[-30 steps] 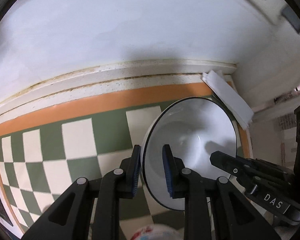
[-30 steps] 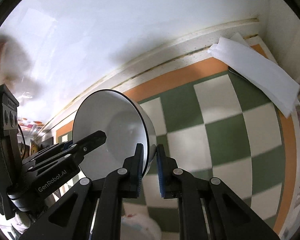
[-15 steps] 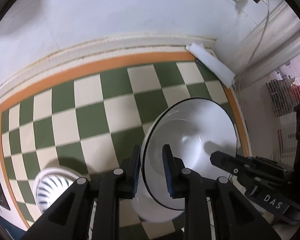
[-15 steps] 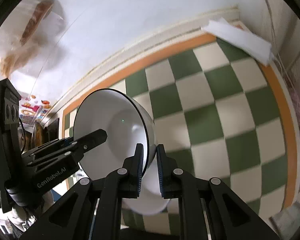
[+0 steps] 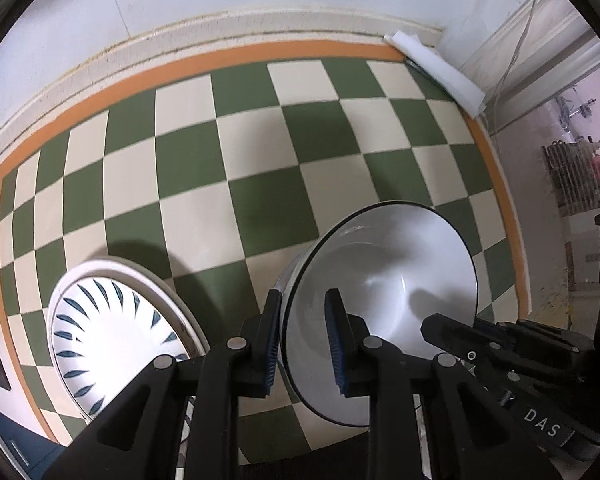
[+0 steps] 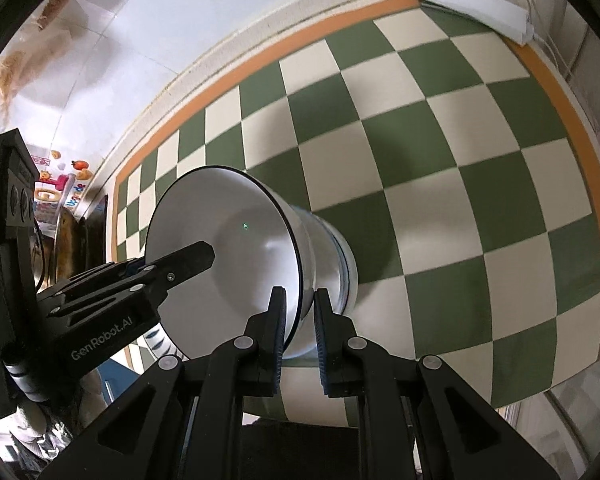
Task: Organize plates and bowls
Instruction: 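Carry the bowl stack beside the plate stack and open both grippers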
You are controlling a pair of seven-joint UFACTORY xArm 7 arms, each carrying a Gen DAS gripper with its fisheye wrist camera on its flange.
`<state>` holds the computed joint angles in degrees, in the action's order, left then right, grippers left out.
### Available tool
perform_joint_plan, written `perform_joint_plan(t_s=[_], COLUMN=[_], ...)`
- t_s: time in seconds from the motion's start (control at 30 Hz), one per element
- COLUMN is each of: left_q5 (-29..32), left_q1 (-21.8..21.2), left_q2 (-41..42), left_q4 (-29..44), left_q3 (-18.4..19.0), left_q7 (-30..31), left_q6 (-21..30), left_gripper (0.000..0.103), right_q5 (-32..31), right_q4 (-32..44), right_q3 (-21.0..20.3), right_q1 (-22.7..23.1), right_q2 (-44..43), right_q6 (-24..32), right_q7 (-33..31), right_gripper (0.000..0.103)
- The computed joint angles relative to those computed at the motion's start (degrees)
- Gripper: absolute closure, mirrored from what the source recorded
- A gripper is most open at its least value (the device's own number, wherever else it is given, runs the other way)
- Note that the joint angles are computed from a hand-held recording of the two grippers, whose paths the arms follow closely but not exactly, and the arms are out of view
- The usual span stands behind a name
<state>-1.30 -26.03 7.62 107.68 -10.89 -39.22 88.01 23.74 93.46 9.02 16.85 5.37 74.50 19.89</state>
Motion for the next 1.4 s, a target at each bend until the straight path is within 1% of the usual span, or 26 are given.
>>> perform_joint_plan(t_s=[0.3,0.57,0.63,0.7,0.93,1.03,1.17,1.27,1.3,1.33,1.4], left_q5=[-0.63,0.12,0.29,0.10,-0.41,0.82,2.57,3.71,4.01,4.28,4.17], left_q1=[0.12,-0.21,-0.35,-0.34,-0.19,-0.67,-1.48,-2.06,-2.21,-2.33,-2.41], left_q2=[-0.90,-0.07,0.30,0.40,0.10,-0.27,-1.43,-2.31,-2.99,-3.34,-4.34], left_q4=[-3.63,-2.70,-2.13,-2.02,-2.05,-1.11,0.80,2.34,2.39,2.75,3.19], left_q3=[-0.24,-0.28,-0.29,-0.21,-0.11,-0.33,-0.76,-1.12,-1.25,-1.41,-1.64], left_q7=[0.17,0.49,0.49,0.47,0.27,-0.04,-0.18,-0.15,-0.05,0.11,0.45], left_q6=[0.13,1.49,1.97,2.02,2.01,2.50,3.47,4.52,4.38,4.74,4.98], left_gripper=[0.084,0.084,0.082,0.081,0.082,0.081,0.081,0.081,0.081,0.081,0.080], right_q5=[-0.84,-1.27,-1.65,-2.14,-1.45,-1.48,-3.39,-5.60,-6.04,-6.33,-7.04], right_q4=[0.58,1.55,1.95,2.35,1.87,1.57,2.60,2.80,2.80,2.58,2.17], right_q3=[0.22,0.36,0.27,0.23,0.24,0.23,0.38,0.51,0.52,0.54,0.58], right_q1=[0.36,0.63,0.61,0.58,0.34,0.34,0.84,1.44,1.57,1.69,1.91], right_q2=[1.50,2.64,2.89,3.02,2.78,2.04,0.33,-1.98,-2.63,-3.48,-5.43], right_q6=[1.33,2.02,2.42,2.62,2.38,2.14,3.18,3.52,3.68,3.70,3.88], right_q7=[-0.20,0.67,1.28,1.45,1.64,1.62,1.74,2.08,2.19,2.35,2.82], right_gripper=[0.087,0.086,0.082,0.081,0.081,0.081,0.080,0.068,0.061,0.057,0.053])
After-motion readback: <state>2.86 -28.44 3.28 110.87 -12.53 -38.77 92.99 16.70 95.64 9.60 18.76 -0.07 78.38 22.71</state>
